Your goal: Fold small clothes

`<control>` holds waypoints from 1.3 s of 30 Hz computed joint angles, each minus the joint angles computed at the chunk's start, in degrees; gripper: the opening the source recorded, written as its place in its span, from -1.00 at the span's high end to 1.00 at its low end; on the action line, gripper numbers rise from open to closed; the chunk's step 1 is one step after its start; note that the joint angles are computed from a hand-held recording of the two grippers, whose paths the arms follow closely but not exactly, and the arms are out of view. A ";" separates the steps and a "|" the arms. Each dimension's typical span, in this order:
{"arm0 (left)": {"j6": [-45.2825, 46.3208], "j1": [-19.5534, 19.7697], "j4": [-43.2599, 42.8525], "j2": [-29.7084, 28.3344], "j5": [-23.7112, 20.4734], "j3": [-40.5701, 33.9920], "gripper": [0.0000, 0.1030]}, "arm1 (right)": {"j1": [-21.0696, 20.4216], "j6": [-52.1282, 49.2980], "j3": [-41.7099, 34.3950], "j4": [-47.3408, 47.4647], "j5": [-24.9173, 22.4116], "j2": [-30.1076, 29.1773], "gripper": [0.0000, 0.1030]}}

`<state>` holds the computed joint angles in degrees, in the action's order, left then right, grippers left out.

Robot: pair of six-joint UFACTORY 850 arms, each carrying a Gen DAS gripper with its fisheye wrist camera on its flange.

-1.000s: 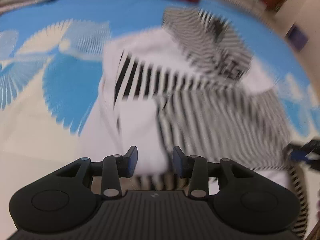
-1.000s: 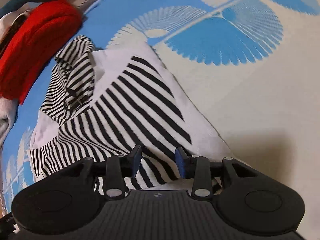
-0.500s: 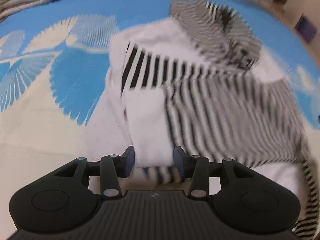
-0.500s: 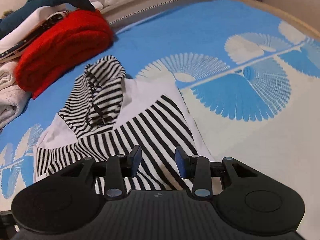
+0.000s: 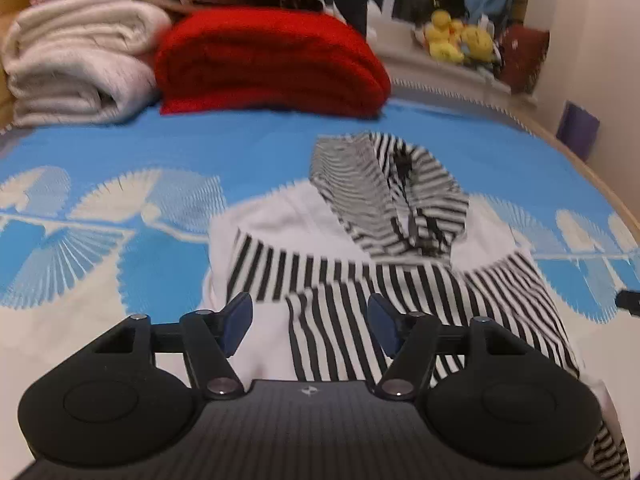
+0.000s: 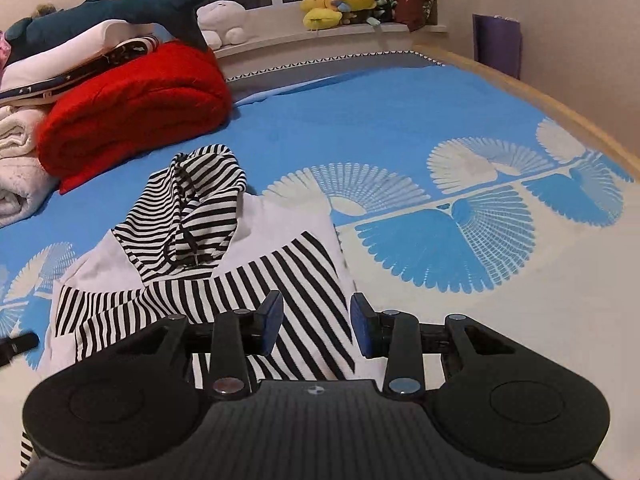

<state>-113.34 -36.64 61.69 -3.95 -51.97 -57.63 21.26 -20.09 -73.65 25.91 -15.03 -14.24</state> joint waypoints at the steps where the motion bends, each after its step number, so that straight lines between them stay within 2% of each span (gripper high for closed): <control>1: -0.47 -0.41 0.58 -0.25 -1.36 -0.36 -0.38 | -0.07 -0.50 0.29 -0.01 0.29 0.23 0.25; 3: -1.12 -0.97 1.58 -0.61 -2.74 -0.82 -0.38 | -0.10 -0.03 0.67 -1.32 0.52 0.45 0.25; 6: -1.42 -1.44 2.26 -1.09 -4.57 -1.07 -0.38 | -0.65 -3.26 0.88 1.71 0.00 0.55 0.24; 10: -1.53 -1.26 3.66 0.03 -3.80 -0.03 -0.37 | -1.27 -6.34 0.21 3.83 -0.29 -0.06 0.24; 13: -0.09 -1.42 5.18 0.72 -5.38 0.20 -0.33 | -1.46 -4.13 -1.02 1.07 -0.40 -0.94 0.24; 16: 1.71 -0.01 5.09 1.41 -5.14 -0.50 -0.10 | -1.62 -0.76 -3.02 -3.70 -0.72 -2.38 0.24; 20: 7.53 5.22 4.24 -0.13 -1.18 -4.43 0.49 | -1.56 2.71 -5.34 -9.45 -0.47 -4.40 0.27; 22: 9.76 8.68 4.79 -1.91 1.77 -7.10 0.54 | -1.78 2.24 -6.42 -8.50 -0.71 -5.34 0.59; 24: 12.98 12.62 4.63 -4.64 5.53 -10.39 0.54 | -2.02 1.62 -7.48 -7.05 -1.17 -6.26 0.64; 29: 22.12 22.69 -1.50 -15.16 16.00 -21.56 0.54 | -1.65 4.94 -9.76 -8.64 -3.16 -8.64 0.64; 32: 26.87 27.26 -4.92 -22.14 22.17 -28.44 0.54 | -0.91 5.08 -10.00 -9.51 -3.41 -9.32 0.64; 35: 33.67 30.54 -10.04 -30.23 24.29 -37.03 0.54 | -0.32 7.68 -10.41 -12.25 -3.92 -10.10 0.64; 39: 49.06 33.32 -21.99 -41.93 20.75 -52.15 0.49 | 0.67 15.57 -9.32 -18.61 -2.07 -9.90 0.64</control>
<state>-64.27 -3.32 39.70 -45.88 -31.23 -109.78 21.92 -4.52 -82.98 7.30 -17.10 -24.13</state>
